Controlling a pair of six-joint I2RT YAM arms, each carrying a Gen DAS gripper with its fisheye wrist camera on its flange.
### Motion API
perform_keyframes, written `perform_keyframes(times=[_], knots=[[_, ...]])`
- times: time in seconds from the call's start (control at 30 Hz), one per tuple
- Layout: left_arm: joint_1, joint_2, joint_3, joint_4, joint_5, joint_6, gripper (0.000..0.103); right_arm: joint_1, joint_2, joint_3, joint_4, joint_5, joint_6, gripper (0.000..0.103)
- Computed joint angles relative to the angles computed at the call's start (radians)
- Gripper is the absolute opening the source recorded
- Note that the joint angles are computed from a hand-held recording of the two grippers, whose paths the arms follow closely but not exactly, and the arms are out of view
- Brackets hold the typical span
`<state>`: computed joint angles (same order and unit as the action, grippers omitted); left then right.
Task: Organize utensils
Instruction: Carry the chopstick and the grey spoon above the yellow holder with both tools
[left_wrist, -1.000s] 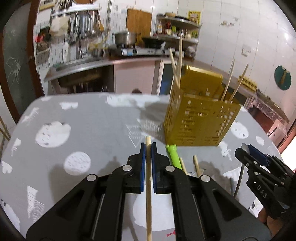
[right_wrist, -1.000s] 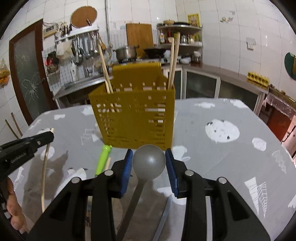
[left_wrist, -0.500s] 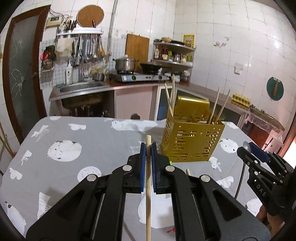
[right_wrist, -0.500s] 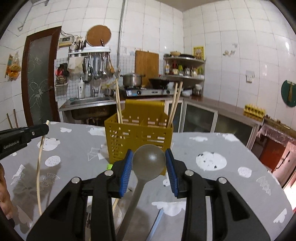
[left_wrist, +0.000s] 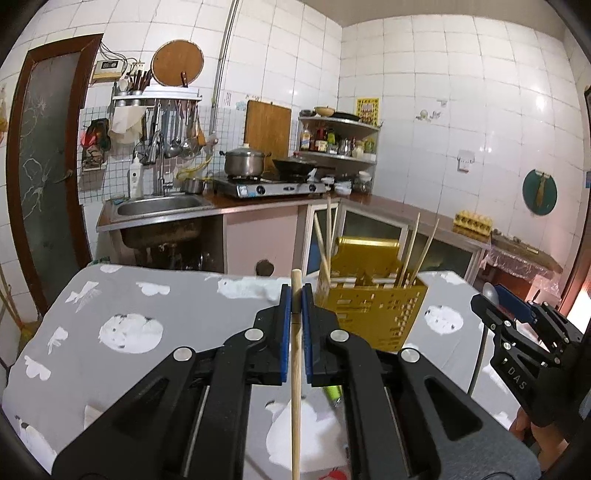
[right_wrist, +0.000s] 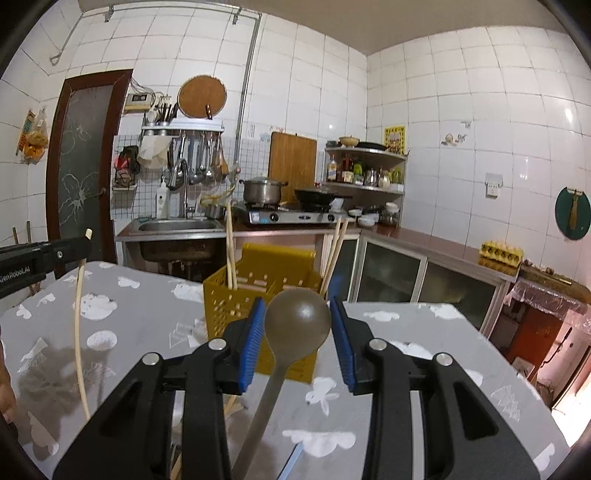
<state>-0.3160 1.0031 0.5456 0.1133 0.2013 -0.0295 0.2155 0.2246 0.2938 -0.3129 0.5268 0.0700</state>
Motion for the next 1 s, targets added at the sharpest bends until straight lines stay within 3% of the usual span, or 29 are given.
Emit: perform_keyframes(times=[0.23, 0.43, 0.7, 1.0], knots=[[-0.029, 0.043, 0.115, 0.001, -0.004, -0.023, 0.005, -0.224, 0.078, 0.058, 0.105, -0.194, -0.087, 0.036], [-0.062, 0.131, 0.277, -0.009, -0.002, -0.043, 0.005, -0.384, 0.245, 0.128, 0.249, -0.332, -0.111, 0.036], [-0.136, 0.283, 0.520, 0.006, -0.030, -0.085, 0.005, -0.469, 0.527, 0.231, 0.499, -0.384, -0.129, 0.036], [-0.210, 0.532, 0.701, 0.136, -0.092, -0.068, 0.005, -0.522, 0.768, 0.285, 0.755, -0.408, -0.113, 0.036]])
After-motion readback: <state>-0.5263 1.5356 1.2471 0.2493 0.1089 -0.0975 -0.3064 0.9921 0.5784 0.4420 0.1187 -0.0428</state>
